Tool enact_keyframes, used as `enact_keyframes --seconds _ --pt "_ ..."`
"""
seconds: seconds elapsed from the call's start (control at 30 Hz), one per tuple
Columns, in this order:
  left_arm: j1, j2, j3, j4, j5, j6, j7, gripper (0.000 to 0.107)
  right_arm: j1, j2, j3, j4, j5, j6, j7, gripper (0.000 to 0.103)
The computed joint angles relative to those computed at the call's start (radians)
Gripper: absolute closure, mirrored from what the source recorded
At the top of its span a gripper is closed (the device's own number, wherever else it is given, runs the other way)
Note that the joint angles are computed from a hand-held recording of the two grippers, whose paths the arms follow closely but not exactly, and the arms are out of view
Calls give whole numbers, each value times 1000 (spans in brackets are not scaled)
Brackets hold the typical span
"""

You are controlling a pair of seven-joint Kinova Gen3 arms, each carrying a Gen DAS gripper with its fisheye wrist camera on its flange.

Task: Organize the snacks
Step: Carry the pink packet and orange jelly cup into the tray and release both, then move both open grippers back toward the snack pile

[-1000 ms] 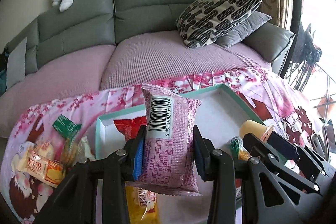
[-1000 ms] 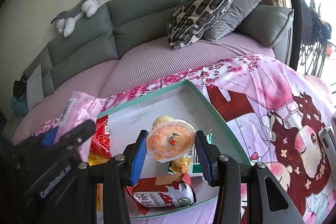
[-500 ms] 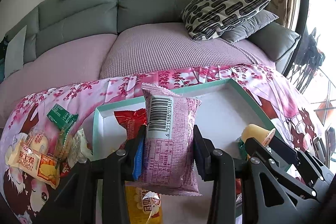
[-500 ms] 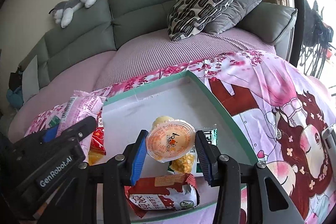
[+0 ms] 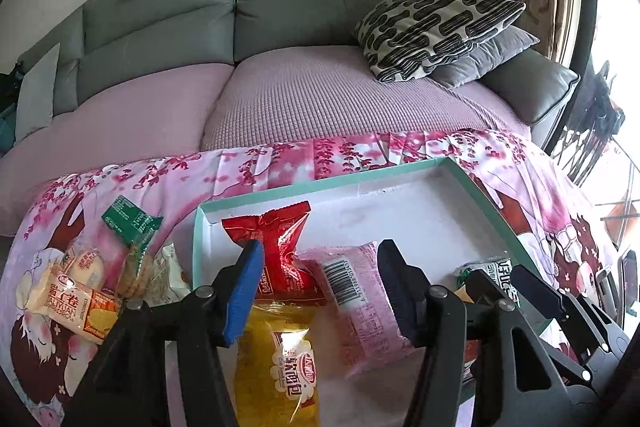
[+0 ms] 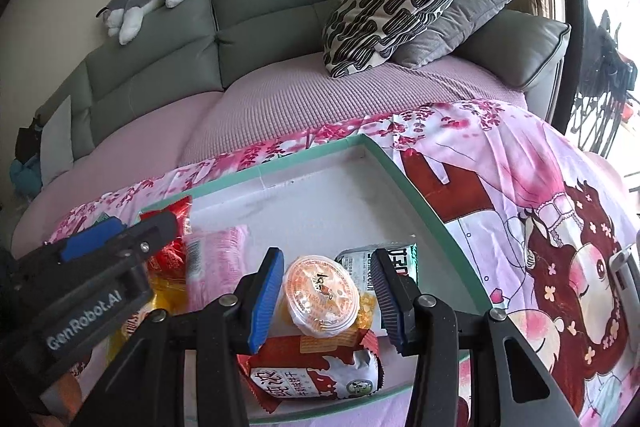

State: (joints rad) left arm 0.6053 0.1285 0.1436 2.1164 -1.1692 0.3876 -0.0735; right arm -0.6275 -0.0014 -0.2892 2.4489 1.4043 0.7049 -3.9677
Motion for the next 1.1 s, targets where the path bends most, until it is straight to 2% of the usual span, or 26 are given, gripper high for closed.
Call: enact_keyframes --seconds 0.1,0.2,0.27,0.33,0.4,0.5,0.57,0.6,0.73,1.1 --pt "-1 -3 4 -3 19 14 -15 47 -4 -1 -4 -5 -12 12 13 54" --pt "3 -2 12 -14 41 51 -28 42 -7 -2 -6 -8 -27 25 22 54" --pt "10 5 17 -24 50 92 -28 29 -9 4 -7 -18 -53 37 47 46" --pt "18 15 21 -36 59 134 -30 21 -13 16 -8 -28 -80 60 69 20" --pt "34 30 20 -47 45 186 -7 21 -15 21 -5 -30 -94 70 72 14" --pt "55 50 18 -55 15 258 45 17 -10 23 3 -32 -109 64 80 11" --pt "62 65 17 -59 4 299 68 5 -11 31 3 -37 -122 75 90 3" --pt "61 68 17 -58 2 309 73 5 -13 33 3 -37 -121 80 89 0" --pt "52 83 14 -66 25 326 59 4 -19 35 3 -37 -117 89 88 0" --pt "46 81 12 -58 23 309 65 5 -25 40 6 -49 -137 98 113 0"
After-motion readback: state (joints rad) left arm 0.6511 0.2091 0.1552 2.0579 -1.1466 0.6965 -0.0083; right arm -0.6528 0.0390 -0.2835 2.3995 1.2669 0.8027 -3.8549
